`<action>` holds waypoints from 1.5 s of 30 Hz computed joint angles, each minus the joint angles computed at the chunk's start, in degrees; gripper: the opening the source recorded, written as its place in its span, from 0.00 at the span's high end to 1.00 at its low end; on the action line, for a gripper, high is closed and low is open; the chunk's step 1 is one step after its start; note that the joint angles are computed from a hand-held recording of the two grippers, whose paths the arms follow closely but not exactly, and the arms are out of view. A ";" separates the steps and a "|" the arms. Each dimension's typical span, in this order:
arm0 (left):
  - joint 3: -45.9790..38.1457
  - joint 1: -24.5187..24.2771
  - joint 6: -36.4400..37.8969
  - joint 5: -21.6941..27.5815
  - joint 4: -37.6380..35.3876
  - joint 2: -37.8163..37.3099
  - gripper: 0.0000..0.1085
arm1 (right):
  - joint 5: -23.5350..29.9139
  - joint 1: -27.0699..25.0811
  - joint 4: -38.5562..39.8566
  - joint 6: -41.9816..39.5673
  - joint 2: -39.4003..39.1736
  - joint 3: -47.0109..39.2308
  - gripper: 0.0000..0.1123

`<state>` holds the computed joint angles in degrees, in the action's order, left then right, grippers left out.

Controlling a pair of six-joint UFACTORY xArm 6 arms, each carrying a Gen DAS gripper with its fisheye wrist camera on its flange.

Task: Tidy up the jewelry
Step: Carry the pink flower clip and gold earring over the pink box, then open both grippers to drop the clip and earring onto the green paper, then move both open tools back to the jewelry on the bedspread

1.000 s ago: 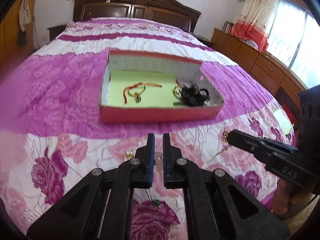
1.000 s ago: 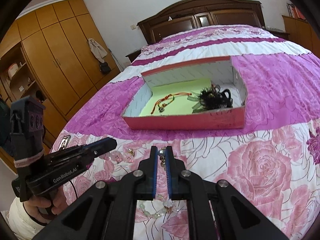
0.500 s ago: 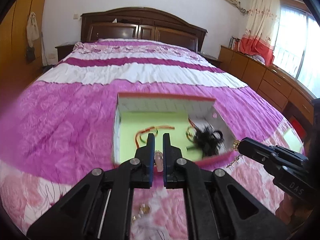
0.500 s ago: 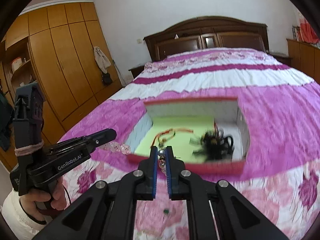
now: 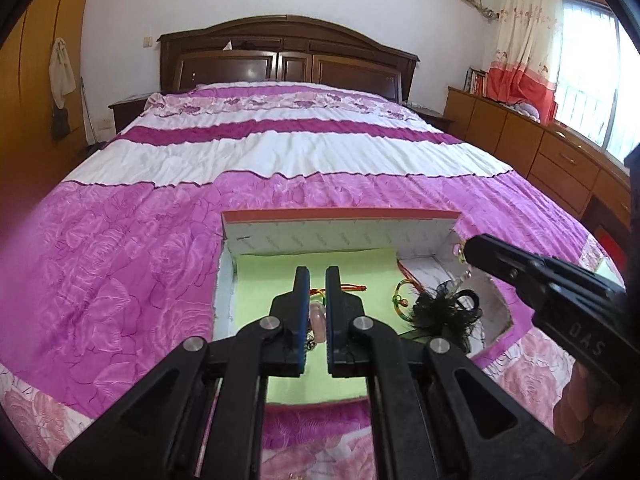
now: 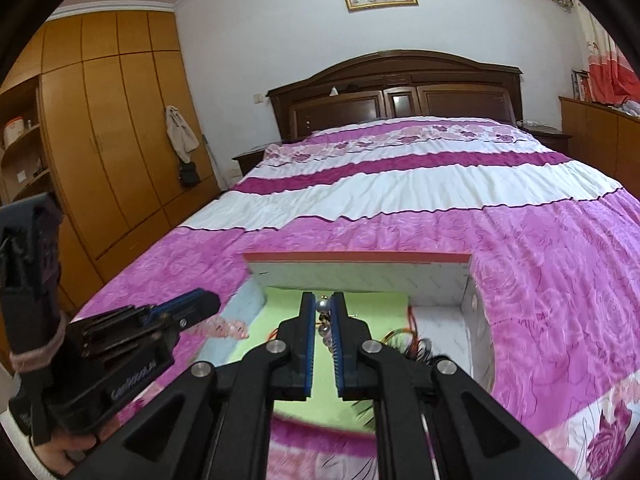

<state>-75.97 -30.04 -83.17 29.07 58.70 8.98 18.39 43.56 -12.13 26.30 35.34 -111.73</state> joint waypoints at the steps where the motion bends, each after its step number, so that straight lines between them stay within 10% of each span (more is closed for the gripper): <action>1: -0.35 -0.03 0.33 0.17 -0.36 0.43 1.00 | 0.74 -0.13 -0.22 0.08 0.88 -1.20 0.92; 26: -6.39 -0.35 10.61 2.86 -12.13 8.88 0.94 | 12.66 -2.36 11.93 -8.89 9.64 -10.19 0.86; 45: 4.38 -3.22 7.37 8.40 -11.75 -4.10 0.80 | 0.54 -0.27 14.17 -5.63 -5.82 10.03 0.66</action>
